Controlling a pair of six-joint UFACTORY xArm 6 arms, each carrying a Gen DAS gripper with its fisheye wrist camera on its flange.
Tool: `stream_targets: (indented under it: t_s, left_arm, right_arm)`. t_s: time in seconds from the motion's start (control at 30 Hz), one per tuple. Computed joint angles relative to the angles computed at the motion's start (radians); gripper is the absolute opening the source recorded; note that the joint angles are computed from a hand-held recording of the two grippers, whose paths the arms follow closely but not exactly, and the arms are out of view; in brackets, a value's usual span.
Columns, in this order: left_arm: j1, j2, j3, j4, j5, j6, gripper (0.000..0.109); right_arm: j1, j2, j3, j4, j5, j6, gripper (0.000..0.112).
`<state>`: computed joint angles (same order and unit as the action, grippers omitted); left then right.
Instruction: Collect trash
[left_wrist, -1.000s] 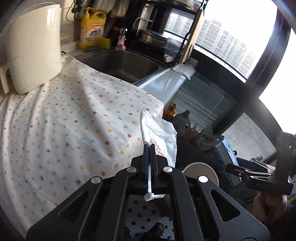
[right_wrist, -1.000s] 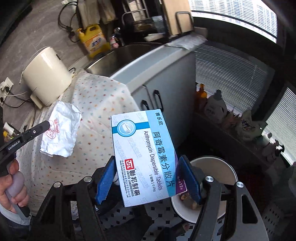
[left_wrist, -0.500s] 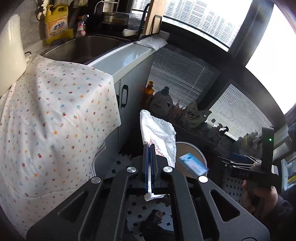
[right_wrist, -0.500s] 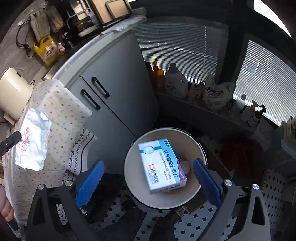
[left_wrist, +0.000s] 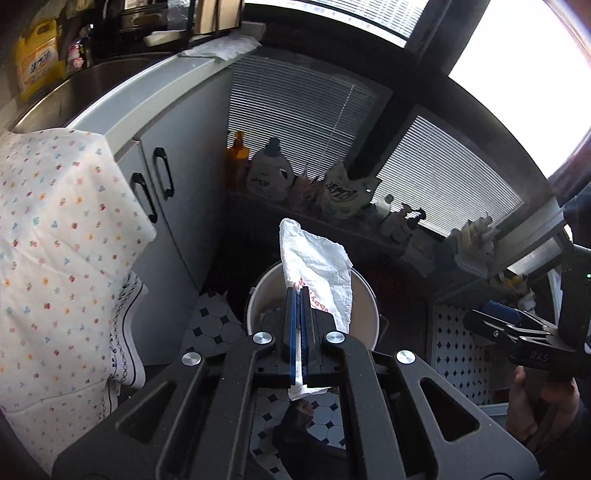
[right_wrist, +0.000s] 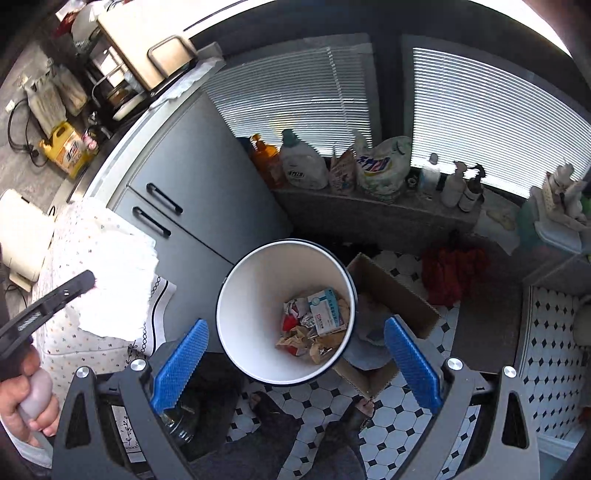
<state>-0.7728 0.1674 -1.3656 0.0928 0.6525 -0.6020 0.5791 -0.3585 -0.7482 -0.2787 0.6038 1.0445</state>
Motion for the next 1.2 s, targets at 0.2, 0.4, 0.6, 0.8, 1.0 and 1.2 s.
stream_targets:
  t_s: [0.2, 0.4, 0.6, 0.8, 1.0, 1.2]
  left_arm:
    - [-0.028, 0.135, -0.127, -0.047, 0.007, 0.078, 0.003]
    - [-0.030, 0.250, -0.207, -0.123, 0.032, 0.152, 0.005]
    - [-0.029, 0.285, -0.227, -0.081, 0.067, 0.095, 0.053]
    - [-0.033, 0.247, -0.207, -0.015, 0.070, 0.023, 0.073]
    - [-0.036, 0.164, -0.152, 0.072, 0.100, -0.109, 0.088]
    - [-0.039, 0.027, -0.063, 0.170, 0.165, -0.292, 0.096]
  right_arm:
    - [-0.005, -0.146, 0.074, -0.048, 0.076, 0.079, 0.094]
    - [0.006, -0.236, 0.109, -0.077, 0.155, 0.130, 0.094]
    - [0.011, -0.290, 0.147, -0.078, 0.181, 0.148, 0.094]
    - [-0.019, -0.293, 0.175, -0.045, 0.123, 0.097, 0.094]
    - [-0.052, -0.237, 0.164, 0.016, 0.021, -0.019, 0.095]
    - [-0.054, -0.124, 0.077, 0.121, -0.025, -0.198, 0.095]
